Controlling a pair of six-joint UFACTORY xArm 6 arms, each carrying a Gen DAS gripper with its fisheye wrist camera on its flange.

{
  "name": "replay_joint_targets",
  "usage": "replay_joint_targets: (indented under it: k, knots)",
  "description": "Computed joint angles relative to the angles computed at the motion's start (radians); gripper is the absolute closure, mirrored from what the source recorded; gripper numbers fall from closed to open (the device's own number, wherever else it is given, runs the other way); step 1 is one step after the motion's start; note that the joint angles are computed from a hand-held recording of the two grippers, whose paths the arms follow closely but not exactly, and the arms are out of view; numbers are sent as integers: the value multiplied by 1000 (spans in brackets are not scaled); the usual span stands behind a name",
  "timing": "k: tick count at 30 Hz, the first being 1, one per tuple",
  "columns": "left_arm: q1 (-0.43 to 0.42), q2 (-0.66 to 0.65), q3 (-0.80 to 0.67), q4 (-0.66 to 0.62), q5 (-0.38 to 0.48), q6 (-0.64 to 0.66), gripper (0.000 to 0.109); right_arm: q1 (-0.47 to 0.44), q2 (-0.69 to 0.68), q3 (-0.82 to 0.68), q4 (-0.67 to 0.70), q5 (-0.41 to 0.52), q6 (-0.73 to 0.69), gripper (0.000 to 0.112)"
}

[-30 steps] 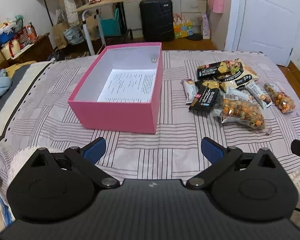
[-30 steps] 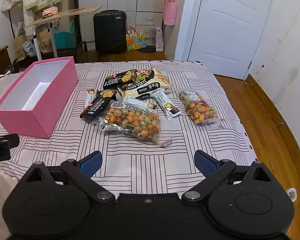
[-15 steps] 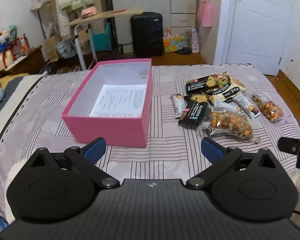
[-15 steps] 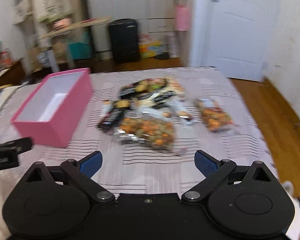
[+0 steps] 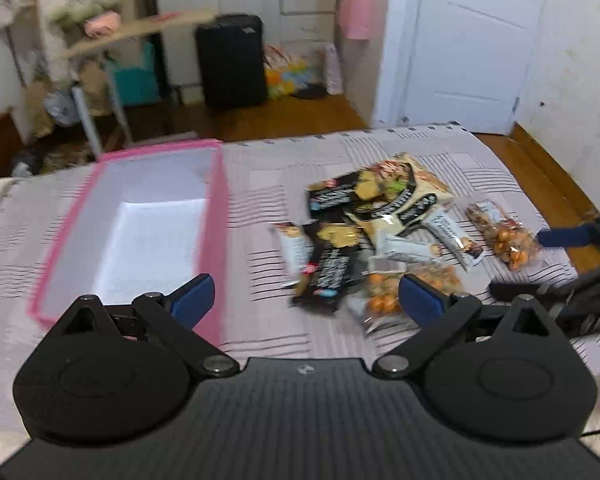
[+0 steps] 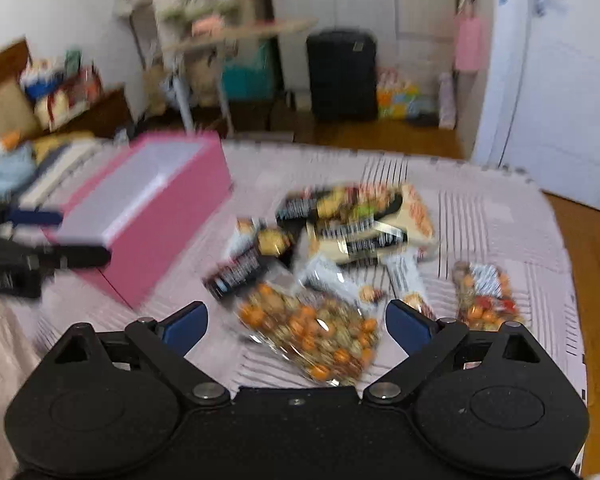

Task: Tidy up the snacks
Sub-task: 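Reach the right tool to the clear nut bag and grasp it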

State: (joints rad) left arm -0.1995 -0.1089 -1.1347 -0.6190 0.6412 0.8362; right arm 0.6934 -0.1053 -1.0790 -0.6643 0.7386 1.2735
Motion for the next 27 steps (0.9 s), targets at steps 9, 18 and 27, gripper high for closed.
replay_joint_targets:
  k: [9,18,27]
  knots:
    - [-100,247,-119,-48,-11,33,39,-86,55,119,306,-145,-193,18]
    - [-84,398,-241,-45,138,-68,46,-82,176,29,349,-39,-297,22]
    - [-88,412,-237,-87,172,-80,55,-93,205,63,85,-145,-225,14]
